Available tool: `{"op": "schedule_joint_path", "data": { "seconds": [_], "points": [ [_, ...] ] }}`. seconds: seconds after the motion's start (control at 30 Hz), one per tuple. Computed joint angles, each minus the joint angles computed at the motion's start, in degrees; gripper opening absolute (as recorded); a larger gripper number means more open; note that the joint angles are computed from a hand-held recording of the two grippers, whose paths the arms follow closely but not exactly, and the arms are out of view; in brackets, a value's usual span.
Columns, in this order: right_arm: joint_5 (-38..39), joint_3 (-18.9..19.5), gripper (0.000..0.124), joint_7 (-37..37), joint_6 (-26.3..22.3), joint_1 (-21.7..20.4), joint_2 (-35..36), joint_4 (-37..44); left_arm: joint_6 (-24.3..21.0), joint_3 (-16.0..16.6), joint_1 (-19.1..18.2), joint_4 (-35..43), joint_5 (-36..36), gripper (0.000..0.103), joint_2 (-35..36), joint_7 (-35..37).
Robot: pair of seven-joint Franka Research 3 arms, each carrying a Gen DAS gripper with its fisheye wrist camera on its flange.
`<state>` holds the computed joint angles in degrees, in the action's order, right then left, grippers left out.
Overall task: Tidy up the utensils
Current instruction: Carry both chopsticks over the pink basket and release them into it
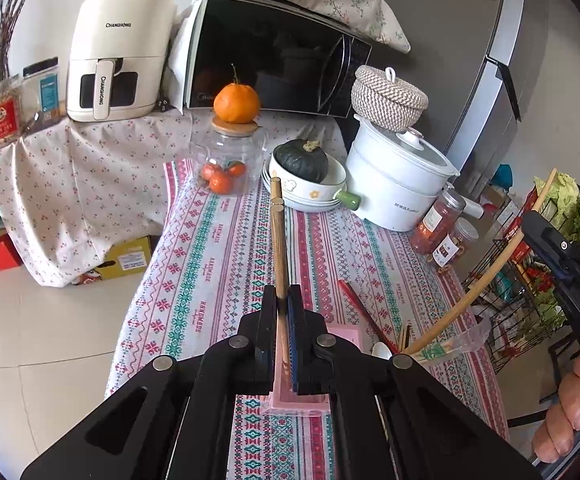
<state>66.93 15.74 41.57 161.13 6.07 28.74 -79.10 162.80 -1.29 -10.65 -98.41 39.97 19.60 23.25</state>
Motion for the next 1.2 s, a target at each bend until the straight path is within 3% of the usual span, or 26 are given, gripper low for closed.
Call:
{"op": "schedule_joint_path", "data": {
  "seconds": [0.23,0.5,0.67,0.83,0.93,1.0,1.1,1.2],
  "points": [
    [-3.21,-0.07,0.006,0.51,2.08,1.82,2.53,1.89,0.96,0.27,0.15,0.62,-0.42,0.005,0.77,-0.39],
    [-15.48,-2.0,0.006,7.31,0.24,4.38,5.43,3.31,3.63,1.16,0.4,-0.8,-0.73,0.005,-0.14,-2.07],
    [-20.48,-2.07,0.006,10.15,-1.36,4.61,6.32,3.67,5.12,2.58,-0.22,-2.37,2.0,0.006,-1.82,-5.55],
    [-22.73,-1.66,0.008,11.42,-1.28,4.35,6.33,3.16,3.83,3.18,-0.58,-3.58,6.67,0.008,-3.9,-9.28],
    [-22.78,-1.16,0.012,11.12,-1.11,3.64,5.71,2.58,1.31,3.01,-0.78,-3.92,10.87,0.027,-5.09,-12.16],
    [-22.37,-0.84,0.022,10.66,-1.19,3.05,4.91,1.88,0.74,2.67,-0.42,-4.49,13.48,0.043,-5.98,-14.59],
    [-21.8,-1.05,0.029,10.27,-1.65,2.35,3.03,0.21,-0.63,1.41,0.66,-5.31,15.14,0.047,-7.42,-16.47],
    [-23.14,-2.94,0.041,11.75,-2.84,2.55,0.86,-1.86,-6.17,-0.34,0.98,-5.71,15.72,0.053,-8.95,-16.28]
  ]
}}
